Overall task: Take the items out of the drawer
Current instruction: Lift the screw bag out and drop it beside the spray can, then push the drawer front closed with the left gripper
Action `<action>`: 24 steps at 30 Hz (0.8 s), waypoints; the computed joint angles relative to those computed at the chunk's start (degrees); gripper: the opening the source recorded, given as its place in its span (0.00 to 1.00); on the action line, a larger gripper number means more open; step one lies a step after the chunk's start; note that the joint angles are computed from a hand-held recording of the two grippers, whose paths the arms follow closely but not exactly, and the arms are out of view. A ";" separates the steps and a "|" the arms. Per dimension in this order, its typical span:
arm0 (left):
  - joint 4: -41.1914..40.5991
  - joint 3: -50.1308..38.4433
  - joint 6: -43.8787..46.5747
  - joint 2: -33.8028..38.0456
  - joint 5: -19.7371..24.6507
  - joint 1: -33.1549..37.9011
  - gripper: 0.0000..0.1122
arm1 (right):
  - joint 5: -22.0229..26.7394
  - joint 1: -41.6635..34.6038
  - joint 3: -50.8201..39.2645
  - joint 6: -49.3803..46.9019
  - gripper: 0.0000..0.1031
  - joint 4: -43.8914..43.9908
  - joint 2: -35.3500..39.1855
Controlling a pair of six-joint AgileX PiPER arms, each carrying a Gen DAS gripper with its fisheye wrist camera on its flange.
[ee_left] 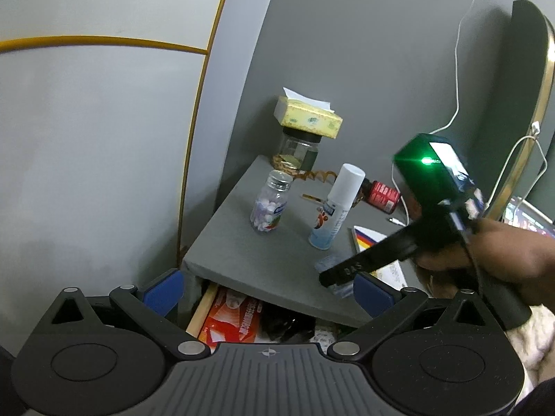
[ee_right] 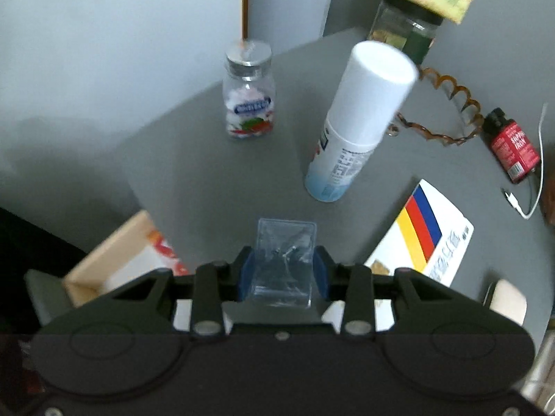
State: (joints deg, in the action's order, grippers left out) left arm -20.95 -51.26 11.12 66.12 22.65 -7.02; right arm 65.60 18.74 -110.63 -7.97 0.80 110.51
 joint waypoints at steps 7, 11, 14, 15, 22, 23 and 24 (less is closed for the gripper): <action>-5.96 0.00 4.82 0.27 0.70 1.05 0.92 | -15.45 -9.69 20.11 0.25 0.63 11.80 -17.50; -3.76 0.58 4.13 -0.43 0.12 -0.36 0.92 | -16.86 -22.28 34.32 -4.97 0.72 24.50 -32.07; 1.87 -0.15 -0.96 -0.23 2.79 -2.68 0.92 | -10.73 -35.58 41.88 -11.17 0.78 35.17 -41.32; 3.02 -0.57 -2.63 -0.20 4.27 -3.40 0.92 | -8.72 -39.41 44.24 -12.51 0.78 37.00 -44.21; 17.04 -5.46 -16.16 -0.18 10.79 -14.15 0.92 | 0.96 -60.37 58.48 -26.07 0.80 46.50 -54.30; 18.54 -6.98 -17.73 0.25 12.60 -15.32 0.92 | 1.21 -60.43 58.84 -25.40 0.80 45.88 -54.53; 20.46 -8.19 -20.14 0.44 13.67 -16.37 0.92 | 1.85 -60.24 58.74 -24.72 0.80 45.18 -54.98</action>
State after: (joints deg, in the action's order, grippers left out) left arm -0.48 -59.44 -9.02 66.55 36.32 -23.38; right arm 67.45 -41.51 -51.89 -32.69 45.98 55.54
